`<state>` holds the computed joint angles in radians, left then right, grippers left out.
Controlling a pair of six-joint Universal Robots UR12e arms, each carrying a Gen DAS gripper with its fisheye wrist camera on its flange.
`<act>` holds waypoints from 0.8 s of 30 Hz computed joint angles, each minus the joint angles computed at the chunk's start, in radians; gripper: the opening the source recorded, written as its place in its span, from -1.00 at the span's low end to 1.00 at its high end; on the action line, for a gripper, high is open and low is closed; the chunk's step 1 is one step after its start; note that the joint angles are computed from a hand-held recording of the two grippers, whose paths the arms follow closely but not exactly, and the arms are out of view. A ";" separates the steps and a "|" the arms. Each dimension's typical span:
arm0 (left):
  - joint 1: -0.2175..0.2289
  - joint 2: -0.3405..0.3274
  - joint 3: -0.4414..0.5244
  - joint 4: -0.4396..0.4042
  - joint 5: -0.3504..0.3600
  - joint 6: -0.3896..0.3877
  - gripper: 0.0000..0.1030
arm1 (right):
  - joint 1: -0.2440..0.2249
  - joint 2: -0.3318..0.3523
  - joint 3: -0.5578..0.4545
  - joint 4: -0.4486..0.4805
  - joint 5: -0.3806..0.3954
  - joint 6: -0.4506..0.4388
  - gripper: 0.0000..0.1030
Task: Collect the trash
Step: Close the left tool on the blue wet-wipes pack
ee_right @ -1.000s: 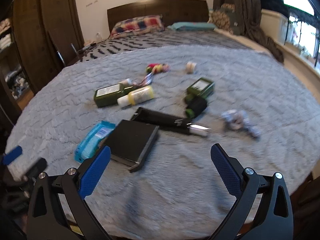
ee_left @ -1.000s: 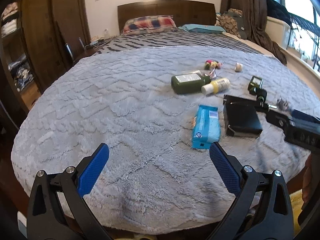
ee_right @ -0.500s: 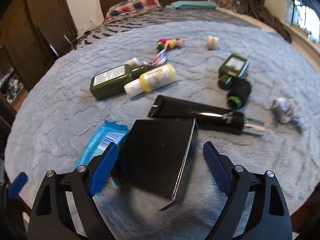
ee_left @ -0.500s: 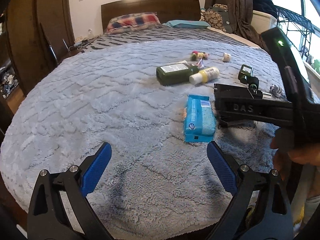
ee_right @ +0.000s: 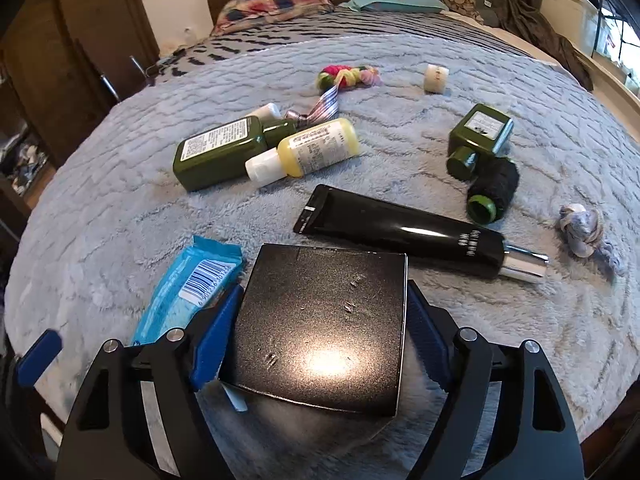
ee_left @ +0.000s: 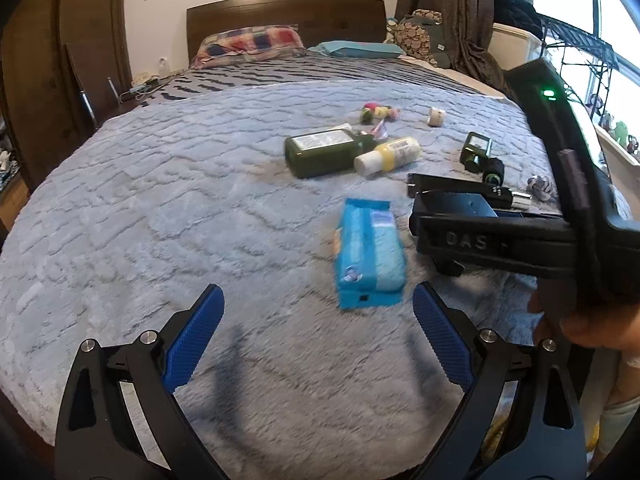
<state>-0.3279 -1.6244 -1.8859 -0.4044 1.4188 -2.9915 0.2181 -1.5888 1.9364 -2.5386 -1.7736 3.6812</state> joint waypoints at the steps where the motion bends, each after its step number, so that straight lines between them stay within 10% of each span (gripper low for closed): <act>1: -0.003 -0.006 0.005 -0.001 -0.005 0.001 0.75 | -0.007 -0.010 0.010 -0.008 0.008 -0.002 0.54; 24: -0.034 -0.079 0.079 -0.090 0.005 -0.036 -0.19 | -0.047 -0.139 0.134 -0.105 0.089 -0.077 0.54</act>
